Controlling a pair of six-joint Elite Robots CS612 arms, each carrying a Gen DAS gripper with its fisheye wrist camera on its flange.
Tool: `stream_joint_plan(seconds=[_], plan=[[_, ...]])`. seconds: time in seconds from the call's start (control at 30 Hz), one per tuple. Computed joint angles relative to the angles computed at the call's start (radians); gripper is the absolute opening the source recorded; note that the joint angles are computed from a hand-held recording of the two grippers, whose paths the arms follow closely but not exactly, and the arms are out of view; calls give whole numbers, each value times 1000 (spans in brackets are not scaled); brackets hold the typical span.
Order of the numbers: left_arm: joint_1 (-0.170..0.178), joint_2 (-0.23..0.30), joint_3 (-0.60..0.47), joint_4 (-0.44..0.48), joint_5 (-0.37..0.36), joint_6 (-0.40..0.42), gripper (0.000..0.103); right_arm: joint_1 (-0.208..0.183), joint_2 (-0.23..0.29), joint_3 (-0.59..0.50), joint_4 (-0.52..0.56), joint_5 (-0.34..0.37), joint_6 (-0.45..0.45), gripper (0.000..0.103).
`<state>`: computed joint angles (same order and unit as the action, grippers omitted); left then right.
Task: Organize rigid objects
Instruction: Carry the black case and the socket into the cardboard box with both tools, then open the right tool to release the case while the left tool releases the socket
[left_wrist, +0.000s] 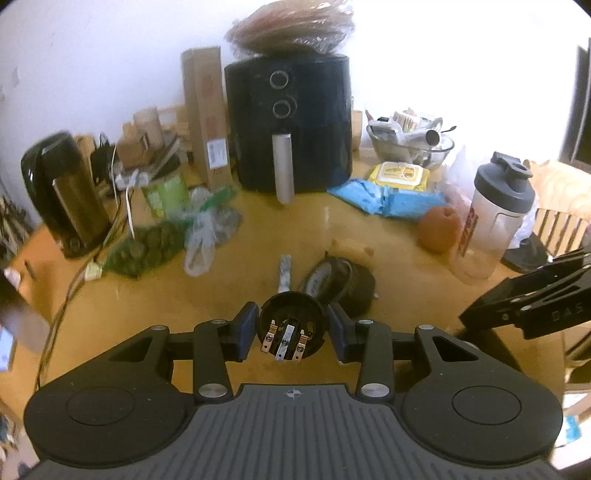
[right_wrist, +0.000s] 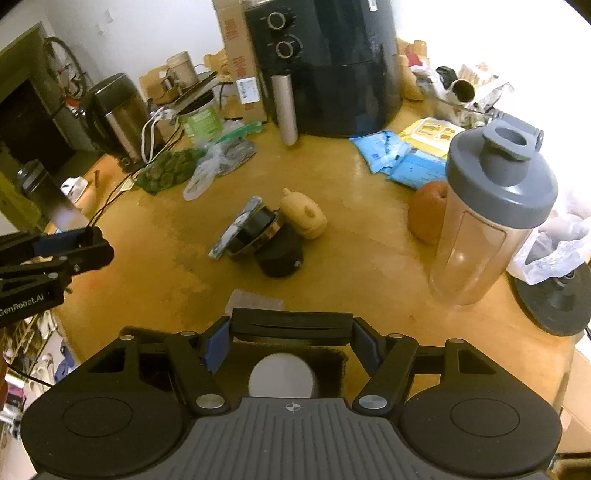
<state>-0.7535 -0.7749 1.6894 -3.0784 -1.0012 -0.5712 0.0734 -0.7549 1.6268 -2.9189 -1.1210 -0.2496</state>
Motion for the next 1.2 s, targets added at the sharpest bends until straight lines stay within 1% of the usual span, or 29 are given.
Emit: stream_joint_plan(seconds=[0.2,0.37,0.7,0.93,1.0,1.03,1.07,1.1,1.13,1.17,1.2], plan=[[-15,-18,28,34,-48,-99,40,-10,-17,28,34,29,-45,71],[-29,-27,46,61,-84,-162,40,-21,-32,54,57,49,-73,71],[-48,-33,59,117,-124,-236,40,-35,-54,88,114,72,-135,71],[-52,-36,58,167,-141,-281,41,-34,-58,90,160,91,-183,71],[-52,-38,59,172,-146,-282,44,-35,-59,90,173,104,-201,71],[-52,-38,60,170,-148,-282,53,-35,-58,90,176,111,-209,71],[-54,-40,62,171,-142,-284,57,-34,-58,91,175,113,-215,72],[-56,-40,63,171,-134,-286,58,-34,-59,92,179,115,-223,74],[-58,-41,64,170,-128,-287,59,-34,-60,93,183,119,-232,80],[-60,-42,65,172,-125,-290,64,-33,-60,94,177,120,-233,89],[-61,-43,65,175,-121,-293,65,-33,-61,98,165,119,-230,93]])
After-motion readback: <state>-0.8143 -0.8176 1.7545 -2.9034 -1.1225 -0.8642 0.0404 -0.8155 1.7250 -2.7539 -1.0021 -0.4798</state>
